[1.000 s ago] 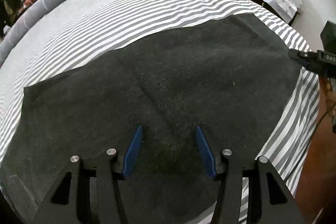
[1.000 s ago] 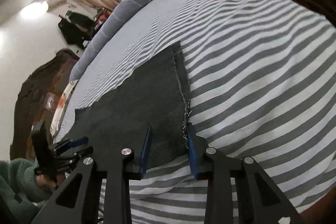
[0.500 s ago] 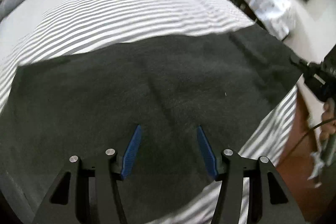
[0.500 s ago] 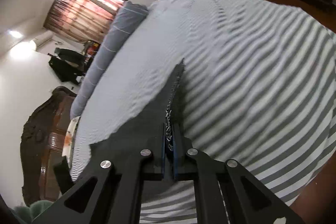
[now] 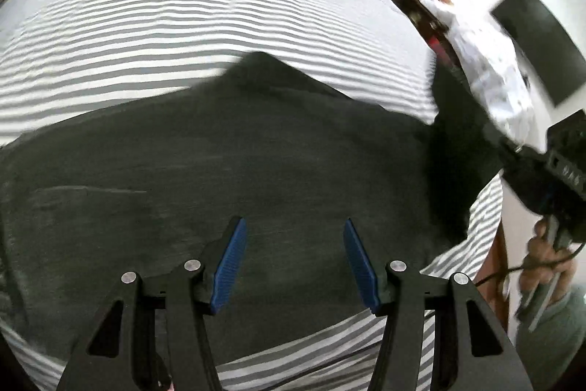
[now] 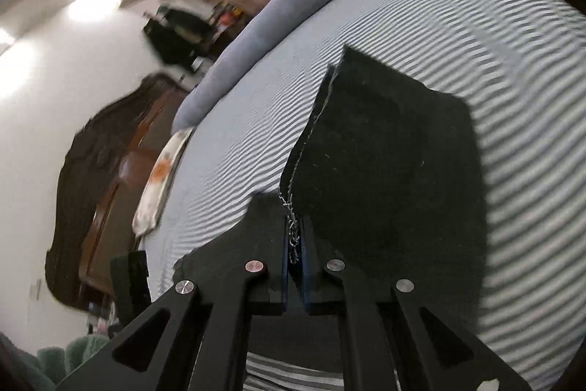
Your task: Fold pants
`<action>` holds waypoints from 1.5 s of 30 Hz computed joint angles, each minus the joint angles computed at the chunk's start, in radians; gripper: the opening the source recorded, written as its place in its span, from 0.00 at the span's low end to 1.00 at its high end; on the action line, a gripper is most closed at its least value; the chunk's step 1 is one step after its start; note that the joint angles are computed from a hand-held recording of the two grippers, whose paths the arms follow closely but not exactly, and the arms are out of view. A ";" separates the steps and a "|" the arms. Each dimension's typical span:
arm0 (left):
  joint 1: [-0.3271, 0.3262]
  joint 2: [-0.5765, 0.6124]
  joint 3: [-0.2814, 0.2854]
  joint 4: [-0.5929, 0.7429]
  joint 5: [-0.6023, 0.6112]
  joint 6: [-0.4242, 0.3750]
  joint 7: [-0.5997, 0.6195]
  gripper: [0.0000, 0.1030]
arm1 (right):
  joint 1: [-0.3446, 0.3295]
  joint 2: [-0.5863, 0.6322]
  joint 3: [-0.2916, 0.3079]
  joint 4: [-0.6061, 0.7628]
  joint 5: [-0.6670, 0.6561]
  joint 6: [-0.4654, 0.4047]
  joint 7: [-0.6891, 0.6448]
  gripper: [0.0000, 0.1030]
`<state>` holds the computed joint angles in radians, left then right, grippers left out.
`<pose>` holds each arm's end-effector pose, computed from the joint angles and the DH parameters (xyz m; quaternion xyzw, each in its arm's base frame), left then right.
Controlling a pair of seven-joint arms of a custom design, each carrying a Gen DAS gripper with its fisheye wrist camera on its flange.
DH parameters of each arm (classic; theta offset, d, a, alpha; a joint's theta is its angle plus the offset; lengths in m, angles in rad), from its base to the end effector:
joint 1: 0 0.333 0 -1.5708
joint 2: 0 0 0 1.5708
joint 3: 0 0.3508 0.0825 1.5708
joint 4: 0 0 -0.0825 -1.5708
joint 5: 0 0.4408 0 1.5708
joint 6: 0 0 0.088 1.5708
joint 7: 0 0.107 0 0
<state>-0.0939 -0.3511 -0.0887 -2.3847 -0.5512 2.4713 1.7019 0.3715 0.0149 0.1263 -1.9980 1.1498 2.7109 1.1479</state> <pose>0.5045 -0.0944 0.5072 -0.6922 0.6615 -0.2885 0.0033 0.5855 0.2811 0.5242 -0.6234 0.6184 0.0858 0.4707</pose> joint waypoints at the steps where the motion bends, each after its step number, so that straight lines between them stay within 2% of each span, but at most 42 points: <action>1: 0.008 -0.018 0.012 -0.016 0.000 -0.004 0.006 0.55 | 0.009 0.027 0.009 0.028 -0.016 -0.011 0.010 0.06; 8: 0.040 -0.069 0.068 -0.074 -0.051 -0.032 0.057 0.55 | 0.046 0.187 0.090 0.157 -0.240 -0.074 0.160 0.06; 11: 0.037 -0.068 0.082 -0.081 -0.098 -0.042 0.093 0.55 | 0.061 0.227 0.110 0.176 -0.344 -0.105 0.219 0.07; 16: 0.027 -0.039 0.104 -0.058 -0.203 -0.087 0.151 0.55 | 0.071 0.218 0.126 0.128 -0.486 -0.084 0.298 0.13; 19: 0.029 -0.030 0.111 -0.053 -0.281 -0.108 0.177 0.55 | 0.068 0.162 0.137 0.064 -0.492 -0.026 0.307 0.30; 21: 0.037 -0.028 0.103 -0.051 -0.296 -0.116 0.186 0.55 | 0.074 0.118 0.139 0.014 -0.487 0.012 0.306 0.45; 22: 0.037 -0.024 0.099 -0.047 -0.306 -0.122 0.191 0.56 | 0.080 0.091 0.137 -0.019 -0.485 0.031 0.313 0.47; 27: 0.040 0.030 0.067 -0.011 -0.307 -0.156 0.164 0.57 | 0.101 0.001 0.105 -0.153 -0.366 0.053 0.313 0.47; 31: 0.033 0.069 0.034 0.015 -0.279 -0.144 0.131 0.57 | 0.124 -0.037 0.071 -0.233 -0.203 0.104 0.295 0.47; 33: 0.030 0.086 0.021 0.028 -0.261 -0.132 0.111 0.57 | 0.134 -0.056 0.054 -0.263 -0.084 0.130 0.240 0.48; 37: 0.022 0.099 0.011 0.032 -0.261 -0.102 0.076 0.57 | 0.144 -0.077 0.029 -0.296 0.038 0.165 0.199 0.48; 40: 0.018 0.100 0.003 0.033 -0.246 -0.080 0.052 0.54 | 0.145 -0.098 0.015 -0.324 0.119 0.240 0.188 0.49; 41: 0.016 0.095 0.005 0.027 -0.245 -0.076 0.053 0.47 | 0.144 -0.105 0.011 -0.336 0.135 0.271 0.200 0.50; 42: 0.014 0.095 0.003 0.027 -0.241 -0.072 0.047 0.33 | 0.148 -0.111 0.002 -0.341 0.182 0.288 0.174 0.50; 44: 0.010 0.097 0.006 0.026 -0.238 -0.078 0.040 0.18 | 0.144 -0.128 -0.016 -0.359 0.273 0.314 0.140 0.51; 45: 0.012 0.097 0.004 0.025 -0.228 -0.079 0.026 0.13 | 0.144 -0.133 -0.027 -0.357 0.369 0.309 0.070 0.50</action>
